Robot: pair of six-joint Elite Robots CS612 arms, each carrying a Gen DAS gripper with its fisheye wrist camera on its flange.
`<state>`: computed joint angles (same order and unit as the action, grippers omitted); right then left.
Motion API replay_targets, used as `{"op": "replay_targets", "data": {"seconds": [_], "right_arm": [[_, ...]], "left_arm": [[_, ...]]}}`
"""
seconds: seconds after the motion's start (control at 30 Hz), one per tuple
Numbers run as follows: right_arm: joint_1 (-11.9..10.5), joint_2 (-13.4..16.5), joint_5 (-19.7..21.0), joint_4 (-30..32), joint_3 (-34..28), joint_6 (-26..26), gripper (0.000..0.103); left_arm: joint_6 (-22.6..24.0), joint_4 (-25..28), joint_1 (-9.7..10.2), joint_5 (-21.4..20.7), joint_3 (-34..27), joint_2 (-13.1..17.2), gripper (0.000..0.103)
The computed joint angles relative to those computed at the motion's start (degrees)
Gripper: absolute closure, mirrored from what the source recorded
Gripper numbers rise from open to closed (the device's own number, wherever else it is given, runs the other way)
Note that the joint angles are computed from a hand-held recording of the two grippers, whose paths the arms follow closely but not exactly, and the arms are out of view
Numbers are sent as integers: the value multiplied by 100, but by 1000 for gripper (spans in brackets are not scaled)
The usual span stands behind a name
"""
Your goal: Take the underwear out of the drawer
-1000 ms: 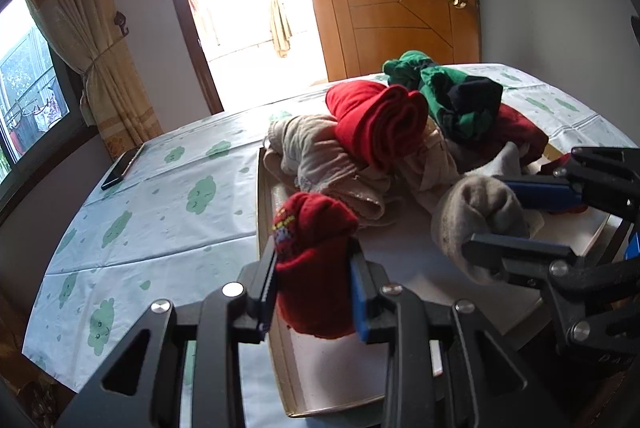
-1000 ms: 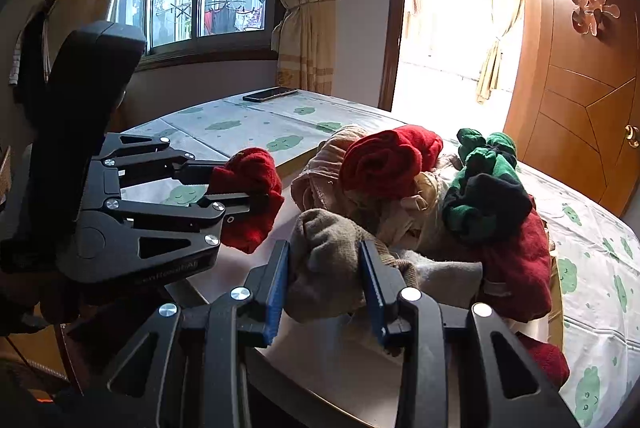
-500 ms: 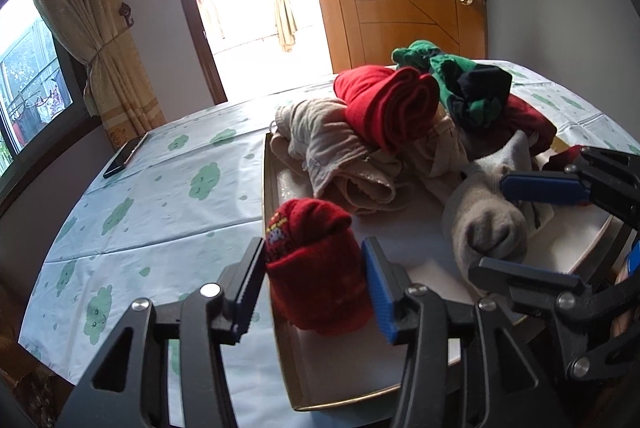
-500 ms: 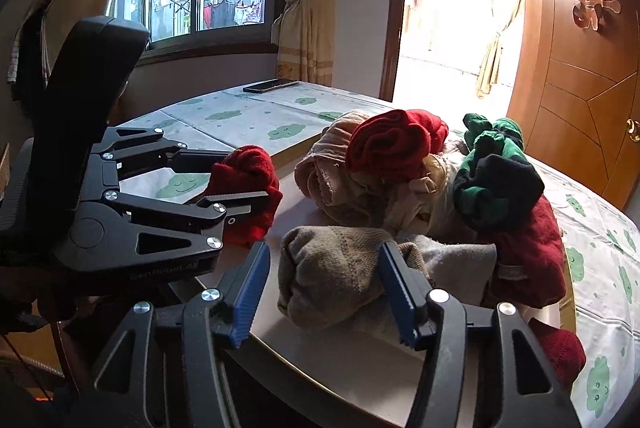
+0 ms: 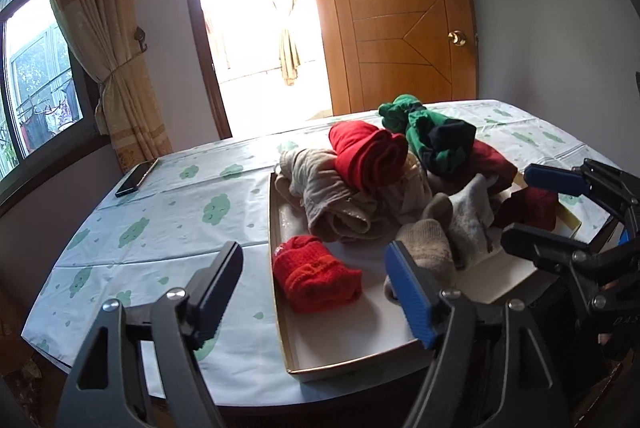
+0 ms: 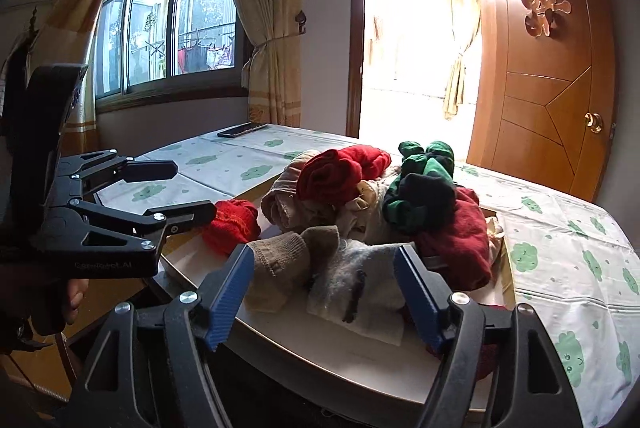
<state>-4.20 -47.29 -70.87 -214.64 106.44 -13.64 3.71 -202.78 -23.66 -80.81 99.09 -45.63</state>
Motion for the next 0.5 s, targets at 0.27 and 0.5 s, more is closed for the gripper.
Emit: {"op": "replay_targets", "data": {"seconds": [0.27,0.5], "right_arm": [[-106,-100,31,-812,335,217,21],[-108,-122,75,-1105,466,240,20]], "left_arm": [[-61,-578,-70,-55,262,-105,17],[-23,-802,-130,-22,382,-137,11]]}}
